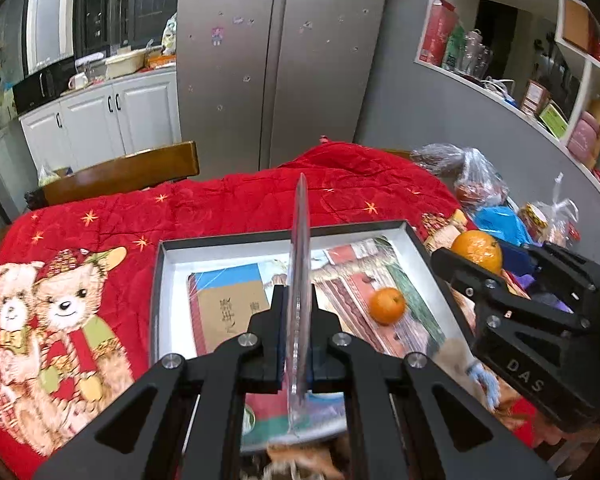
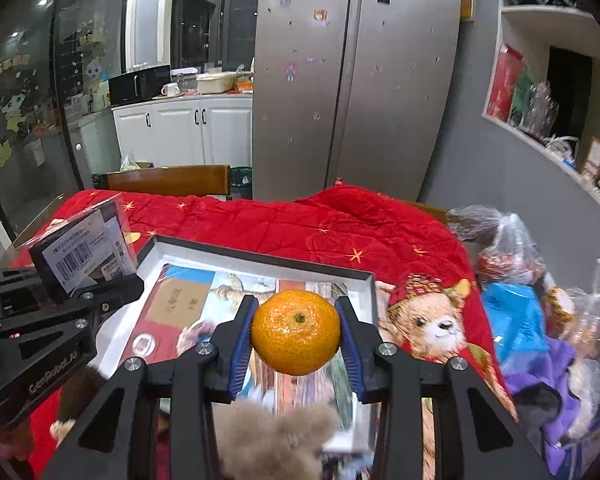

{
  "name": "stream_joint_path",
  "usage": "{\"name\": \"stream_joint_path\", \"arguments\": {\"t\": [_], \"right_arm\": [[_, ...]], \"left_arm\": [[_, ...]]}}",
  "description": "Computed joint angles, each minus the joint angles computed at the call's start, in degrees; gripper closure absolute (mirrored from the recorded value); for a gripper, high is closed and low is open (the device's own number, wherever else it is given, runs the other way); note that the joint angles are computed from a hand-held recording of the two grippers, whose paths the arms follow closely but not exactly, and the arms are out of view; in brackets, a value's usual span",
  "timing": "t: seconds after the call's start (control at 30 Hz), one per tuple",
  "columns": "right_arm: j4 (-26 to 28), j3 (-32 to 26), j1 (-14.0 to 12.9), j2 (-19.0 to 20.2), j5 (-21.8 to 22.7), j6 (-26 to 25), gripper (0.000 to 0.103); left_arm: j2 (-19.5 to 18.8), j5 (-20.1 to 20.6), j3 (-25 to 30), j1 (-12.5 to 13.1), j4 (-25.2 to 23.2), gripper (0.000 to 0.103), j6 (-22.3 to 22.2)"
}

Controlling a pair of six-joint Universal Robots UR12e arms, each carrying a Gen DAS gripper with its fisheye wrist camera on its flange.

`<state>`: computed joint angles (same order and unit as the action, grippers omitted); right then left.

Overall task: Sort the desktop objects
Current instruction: 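Carry the package and orange over the black-framed box with both tools, then open the left tool to drop the package while the right tool releases the orange beside the first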

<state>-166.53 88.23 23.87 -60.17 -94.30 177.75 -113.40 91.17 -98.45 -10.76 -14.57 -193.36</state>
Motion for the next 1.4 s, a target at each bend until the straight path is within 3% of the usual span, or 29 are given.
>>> {"name": "stream_joint_path", "arguments": {"t": [0.27,0.4,0.83,1.3,1.37,1.4], "right_arm": [[4.03,-4.7,-1.07,4.16,4.01,0.96,0.063],[5.76,-6.03,-0.93,5.32,2.29,-0.95,0.063],[10.71,-7.92,-1.38,6.82,3.69,-1.89,0.063],[12.52,-8.55,-1.67,7.32,4.99,-1.74,0.063],[13.01,-8.69,-1.81,7.39,5.59,-1.39,0.063],[13.36,-8.76,-1.93,7.4,6.24,-1.32,0.062]], "left_arm": [[-3.51,0.1,2.4,1.51,-3.61,0.096,-0.12],[-4.17,0.08,2.76,1.82,-3.95,0.096,1.14],[-5.12,-0.67,3.47,1.38,-6.6,0.096,2.71],[-5.81,0.56,4.22,1.77,-9.15,0.095,0.55],[-5.81,0.26,4.45,1.92,-10.46,0.084,0.04],[-5.83,-0.11,4.57,2.01,-11.0,0.065,-0.21]]}}
